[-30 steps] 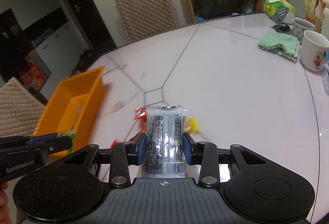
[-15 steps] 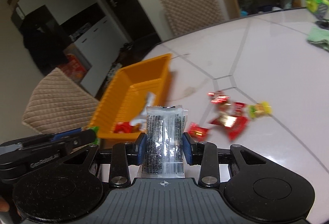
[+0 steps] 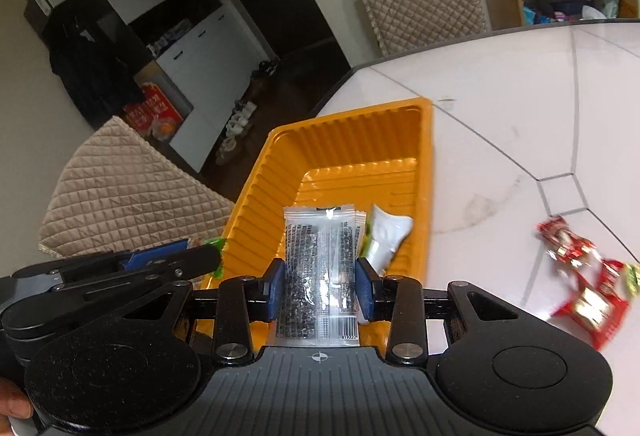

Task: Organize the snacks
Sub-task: 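Carry the sweet and the clear bag over the orange tray and release both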

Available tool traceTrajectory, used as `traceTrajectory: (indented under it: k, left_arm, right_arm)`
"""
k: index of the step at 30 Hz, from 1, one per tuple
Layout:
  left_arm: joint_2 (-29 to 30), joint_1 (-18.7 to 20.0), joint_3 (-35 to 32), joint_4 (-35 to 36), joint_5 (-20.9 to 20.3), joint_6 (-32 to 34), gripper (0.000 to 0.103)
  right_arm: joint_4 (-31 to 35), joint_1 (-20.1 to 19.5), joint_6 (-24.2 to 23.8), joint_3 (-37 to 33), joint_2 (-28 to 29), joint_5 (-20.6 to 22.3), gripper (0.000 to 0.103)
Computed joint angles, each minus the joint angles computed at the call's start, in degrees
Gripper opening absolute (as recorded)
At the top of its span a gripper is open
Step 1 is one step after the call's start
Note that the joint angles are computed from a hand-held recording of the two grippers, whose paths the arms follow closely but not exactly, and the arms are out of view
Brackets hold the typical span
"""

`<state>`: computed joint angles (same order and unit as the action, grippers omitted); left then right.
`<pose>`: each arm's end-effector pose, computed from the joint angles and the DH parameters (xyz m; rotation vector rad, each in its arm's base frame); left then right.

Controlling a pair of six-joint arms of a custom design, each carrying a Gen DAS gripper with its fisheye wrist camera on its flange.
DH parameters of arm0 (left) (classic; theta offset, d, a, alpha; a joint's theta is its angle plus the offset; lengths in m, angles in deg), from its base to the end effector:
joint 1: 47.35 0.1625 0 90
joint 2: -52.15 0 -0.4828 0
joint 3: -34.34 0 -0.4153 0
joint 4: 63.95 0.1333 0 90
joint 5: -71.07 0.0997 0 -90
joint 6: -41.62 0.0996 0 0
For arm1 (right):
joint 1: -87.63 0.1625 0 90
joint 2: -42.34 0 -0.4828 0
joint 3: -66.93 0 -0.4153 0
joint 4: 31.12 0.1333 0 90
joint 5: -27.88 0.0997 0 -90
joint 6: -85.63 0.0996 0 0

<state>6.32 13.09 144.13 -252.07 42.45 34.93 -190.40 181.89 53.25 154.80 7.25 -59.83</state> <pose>-0.1178 -0.6552 0.1522 0.0409 2.1282 -0.9981 0.1941 -0.7578 0.0422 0.9759 -2.9190 0.4478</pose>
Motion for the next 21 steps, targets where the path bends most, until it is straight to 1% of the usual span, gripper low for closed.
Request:
traceTrajectory:
  k: [4, 11, 15, 19, 20, 21]
  left_arm:
    - [0.29, 2.76, -2.5, 1.3, -3.07, 2.15, 0.019]
    - [0.61, 5.93, -5.37, 4.11, -6.42, 3.51, 0.02]
    - [0.82, 7.1, -6.75, 5.79, -7.99, 3.77, 0.021]
    - [0.64, 8.25, -7.5, 6.86, -10.8, 3.69, 0.021]
    - [0.63, 8.43, -7.55, 6.78, -11.24, 3.99, 0.022]
    - [0.72, 8.54, -7.65, 6.75, -11.16, 4.16, 0.026]
  right_arm:
    - [0.85, 0.91, 0.88, -3.99, 3.57, -1.86, 0.038]
    - [2.64, 1.66, 2.31, -9.52, 7.91, -4.13, 0.038]
    - [3.13, 1.85, 3.06, -11.07, 8.89, -4.93, 0.038]
    - [3.25, 2.03, 3.84, -11.89, 9.39, -5.86, 0.038]
    - [3.16, 2.08, 4.03, -11.99, 9.49, -6.06, 0.038]
    - [3.06, 2.1, 4.1, -12.03, 9.55, -6.17, 0.038]
